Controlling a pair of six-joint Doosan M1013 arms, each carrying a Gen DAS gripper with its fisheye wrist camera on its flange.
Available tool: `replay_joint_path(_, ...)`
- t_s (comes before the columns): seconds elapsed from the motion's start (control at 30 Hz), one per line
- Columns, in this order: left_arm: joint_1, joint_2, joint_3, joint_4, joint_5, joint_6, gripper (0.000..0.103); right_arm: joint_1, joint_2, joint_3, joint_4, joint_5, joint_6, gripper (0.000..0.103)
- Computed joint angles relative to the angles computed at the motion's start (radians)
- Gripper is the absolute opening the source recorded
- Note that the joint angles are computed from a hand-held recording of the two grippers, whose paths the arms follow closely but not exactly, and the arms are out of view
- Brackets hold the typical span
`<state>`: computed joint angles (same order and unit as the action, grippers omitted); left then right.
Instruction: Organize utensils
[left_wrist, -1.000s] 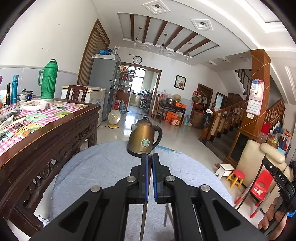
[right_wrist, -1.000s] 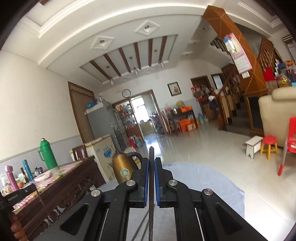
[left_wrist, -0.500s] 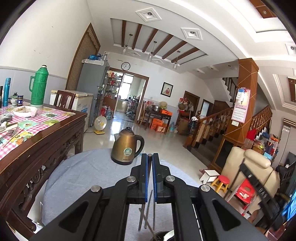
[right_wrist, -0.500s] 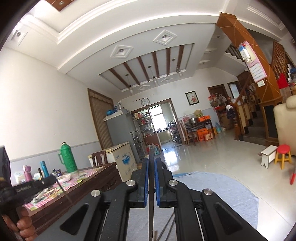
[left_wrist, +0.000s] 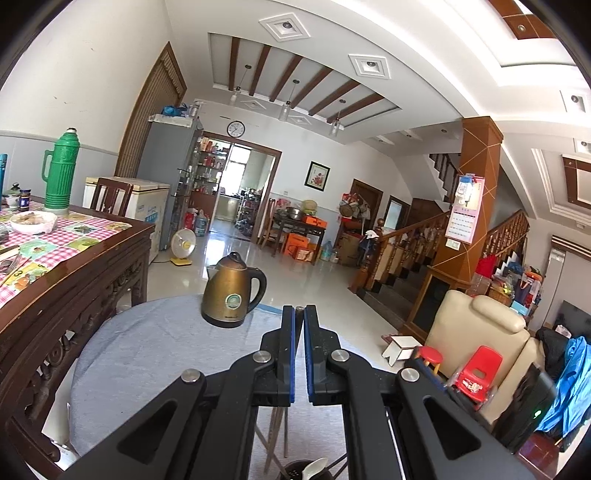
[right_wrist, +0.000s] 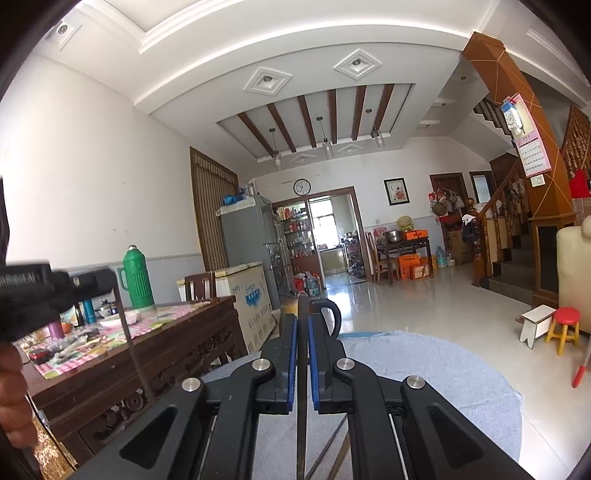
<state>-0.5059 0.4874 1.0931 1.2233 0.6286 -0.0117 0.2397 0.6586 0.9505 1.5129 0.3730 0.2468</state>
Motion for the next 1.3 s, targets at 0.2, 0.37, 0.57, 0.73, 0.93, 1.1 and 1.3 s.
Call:
replay_joint_path(0.2, 0.0, 0.017, -0.029, -0.045, -0.027, 0.049, 0.004, -0.005, 0.002, 0.011, -0.035, 0.004, 0.028, 0.007)
replay_joint_path(0.37, 0.0, 0.031, -0.047, -0.079, -0.034, 0.087, 0.004, -0.008, 0.008, 0.006, -0.092, 0.008, 0.083, 0.007)
replay_joint_path(0.57, 0.01, 0.029, -0.03, -0.1, -0.011, 0.087, 0.004, -0.012, 0.015, 0.0, -0.17, 0.025, 0.166, 0.007)
replay_joint_path(0.73, 0.041, -0.005, 0.046, -0.087, 0.019, 0.011, 0.017, -0.019, 0.023, -0.006, -0.224, 0.048, 0.229, 0.007)
replay_joint_path(0.93, 0.147, 0.007, 0.093, -0.395, 0.148, 0.012, 0.053, -0.013, 0.034, -0.021, -0.288, 0.066, 0.291, 0.007)
replay_joint_path(1.1, 0.232, 0.076, 0.063, -0.692, 0.183, 0.103, 0.052, -0.009, 0.037, -0.027, -0.311, 0.062, 0.303, 0.007)
replay_joint_path(1.3, 0.278, 0.207, -0.093, -0.856, 0.296, 0.211, 0.052, -0.004, 0.039, -0.027, -0.349, 0.046, 0.325, 0.007)
